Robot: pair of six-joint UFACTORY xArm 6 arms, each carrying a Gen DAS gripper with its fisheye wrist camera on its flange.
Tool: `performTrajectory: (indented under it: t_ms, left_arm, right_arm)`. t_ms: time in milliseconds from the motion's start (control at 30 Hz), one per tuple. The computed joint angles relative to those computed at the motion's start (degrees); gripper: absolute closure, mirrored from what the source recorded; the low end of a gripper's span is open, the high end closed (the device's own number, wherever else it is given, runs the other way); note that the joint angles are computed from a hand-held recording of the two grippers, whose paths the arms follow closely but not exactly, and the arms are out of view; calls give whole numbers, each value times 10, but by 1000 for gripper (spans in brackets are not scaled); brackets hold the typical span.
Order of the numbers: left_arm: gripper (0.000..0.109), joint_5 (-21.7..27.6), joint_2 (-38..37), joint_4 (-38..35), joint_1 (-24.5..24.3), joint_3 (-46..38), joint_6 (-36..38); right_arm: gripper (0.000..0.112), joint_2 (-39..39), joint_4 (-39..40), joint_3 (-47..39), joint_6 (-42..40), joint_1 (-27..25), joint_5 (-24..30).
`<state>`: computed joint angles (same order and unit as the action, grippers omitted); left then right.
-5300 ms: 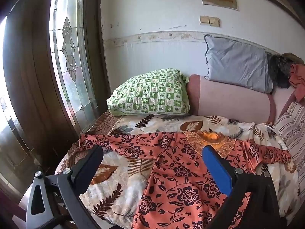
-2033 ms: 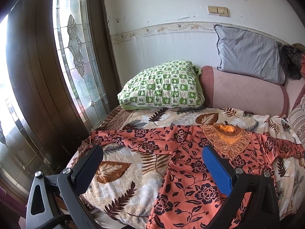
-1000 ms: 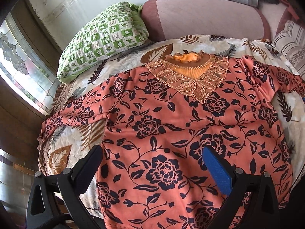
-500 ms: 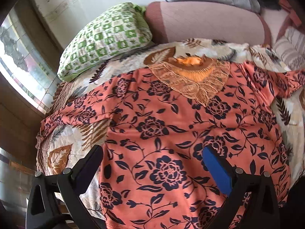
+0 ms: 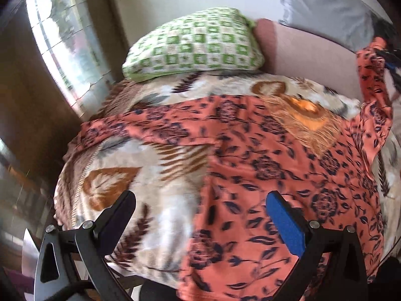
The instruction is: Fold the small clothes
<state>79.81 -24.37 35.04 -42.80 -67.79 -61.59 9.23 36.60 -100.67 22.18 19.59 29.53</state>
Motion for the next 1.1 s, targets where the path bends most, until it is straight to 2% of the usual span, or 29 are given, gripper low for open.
performTrajectory:
  t_ms: [133, 233, 267, 333, 367, 400, 500, 600, 633, 733, 833, 900, 933, 1000, 1100]
  left_arm:
    - [6, 30, -56, 21, 13, 37, -11]
    - [6, 41, -98, 20, 31, 65, -16]
    - [6, 44, -108, 19, 34, 71, -19]
    - [6, 47, -122, 19, 37, 81, -24]
    - [6, 51, -127, 19, 37, 84, -26]
    - [6, 52, -128, 19, 38, 86, -27]
    - [6, 67, -117, 9, 34, 73, -30]
    - [6, 56, -98, 11, 31, 61, -23]
    - [6, 46, -92, 11, 31, 59, -21]
    - [6, -14, -55, 8, 52, 48, -2]
    - [6, -97, -1, -10, 85, 30, 26]
    - [6, -154, 53, -38, 114, 6, 47]
    - [6, -176, 78, -51, 125, -6, 52]
    - [6, -204, 139, -72, 141, -43, 61]
    - [6, -230, 220, -78, 153, -97, 78]
  right_arm:
    - [103, 91, -29, -81, 42, 72, 22]
    - [97, 188, -75, -196, 91, 108, 113]
    - [89, 215, -85, -228, 108, 120, 159]
    - [59, 262, -55, -283, 105, 136, 233]
    - [34, 269, -25, -279, 84, 144, 239]
    - [32, 261, -18, -263, 73, 151, 236]
    - [32, 239, -10, -230, 10, 165, 243]
    - [32, 128, -28, -81, -21, 165, 161]
    - [32, 111, -36, -59, -22, 159, 142]
    - [34, 50, -91, 13, -2, 123, 128]
    - [38, -19, -109, 108, -10, 79, 119]
    - [48, -49, -103, 151, -16, 45, 126]
    - [49, -58, -100, 163, -16, 30, 132]
    - [58, -78, -100, 198, -18, 2, 135]
    - [60, -94, -101, 228, -24, -29, 150]
